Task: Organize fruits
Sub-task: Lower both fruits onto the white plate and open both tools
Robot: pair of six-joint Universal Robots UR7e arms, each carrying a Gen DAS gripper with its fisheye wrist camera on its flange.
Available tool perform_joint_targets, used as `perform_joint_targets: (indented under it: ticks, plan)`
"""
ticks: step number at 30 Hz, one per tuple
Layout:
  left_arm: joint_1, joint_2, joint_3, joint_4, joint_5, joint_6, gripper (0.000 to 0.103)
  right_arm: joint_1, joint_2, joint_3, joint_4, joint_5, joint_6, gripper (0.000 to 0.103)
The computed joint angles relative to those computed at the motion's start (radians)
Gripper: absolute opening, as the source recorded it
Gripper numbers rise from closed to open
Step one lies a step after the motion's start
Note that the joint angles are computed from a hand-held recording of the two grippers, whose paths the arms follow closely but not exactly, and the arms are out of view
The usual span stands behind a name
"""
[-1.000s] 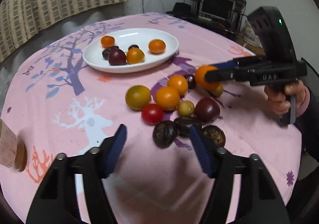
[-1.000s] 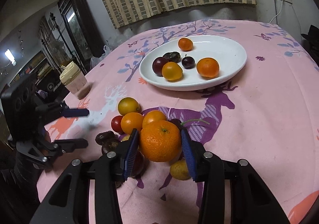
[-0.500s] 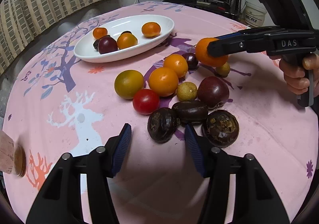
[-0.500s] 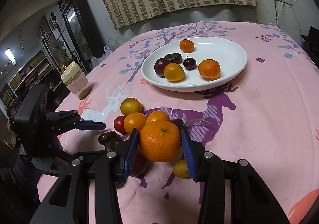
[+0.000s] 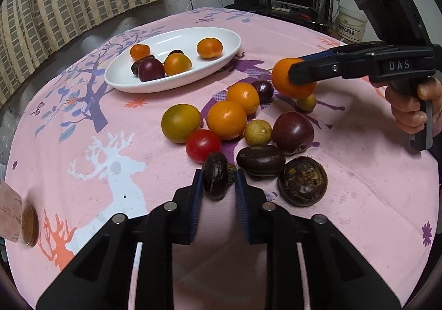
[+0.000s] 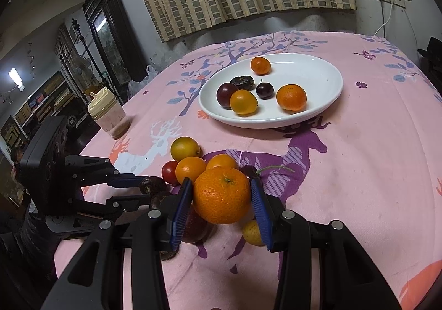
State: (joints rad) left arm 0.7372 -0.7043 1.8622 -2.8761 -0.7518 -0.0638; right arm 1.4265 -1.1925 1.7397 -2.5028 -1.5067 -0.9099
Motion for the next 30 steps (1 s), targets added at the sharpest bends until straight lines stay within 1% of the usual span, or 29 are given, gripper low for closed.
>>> perform_joint_targets:
  ticks: [5, 9, 11, 13, 15, 16, 19, 22, 24, 26, 28, 29, 30]
  plan:
    - [-0.006, 0.001, 0.003, 0.005, 0.014, 0.004, 0.022, 0.0, -0.001, 0.0, 0.006, -0.003, -0.001, 0.044]
    - [-0.011, -0.009, 0.011, 0.019, 0.021, -0.035, 0.022, -0.001, -0.001, 0.002, -0.003, 0.003, 0.0, 0.044]
    - [-0.019, -0.018, 0.021, 0.006, 0.03, -0.048, 0.022, -0.005, 0.0, -0.004, 0.0, 0.015, 0.008, 0.044]
    - [-0.021, -0.033, 0.026, -0.03, 0.014, -0.046, 0.022, -0.006, 0.006, -0.018, 0.004, 0.028, 0.025, 0.044]
    - [-0.016, -0.046, 0.01, -0.055, -0.013, -0.042, 0.022, -0.002, 0.023, -0.046, 0.004, 0.039, 0.051, 0.044]
    - [-0.012, -0.046, -0.006, -0.056, -0.015, -0.034, 0.022, 0.002, 0.035, -0.064, 0.008, 0.042, 0.064, 0.044]
    - [0.012, -0.019, -0.095, -0.039, 0.007, -0.003, 0.022, 0.02, 0.083, -0.123, -0.004, 0.042, 0.103, 0.044]
    - [0.061, 0.031, -0.238, -0.004, -0.013, 0.008, 0.022, 0.045, 0.15, -0.192, -0.051, 0.025, 0.139, 0.044]
    - [0.093, 0.083, -0.354, 0.024, -0.007, 0.013, 0.022, 0.057, 0.198, -0.243, -0.067, 0.015, 0.164, 0.044]
    - [0.122, 0.142, -0.471, 0.056, 0.014, 0.018, 0.022, 0.068, 0.248, -0.294, -0.09, 0.001, 0.182, 0.044]
    - [0.143, 0.188, -0.559, 0.091, 0.033, 0.018, 0.022, 0.075, 0.28, -0.328, -0.094, -0.015, 0.178, 0.045]
    - [0.149, 0.211, -0.599, 0.116, 0.065, 0.012, 0.022, 0.076, 0.289, -0.338, -0.093, -0.02, 0.18, 0.046]
    - [0.151, 0.225, -0.624, 0.144, 0.096, -0.003, 0.022, 0.075, 0.292, -0.347, -0.077, -0.018, 0.192, 0.049]
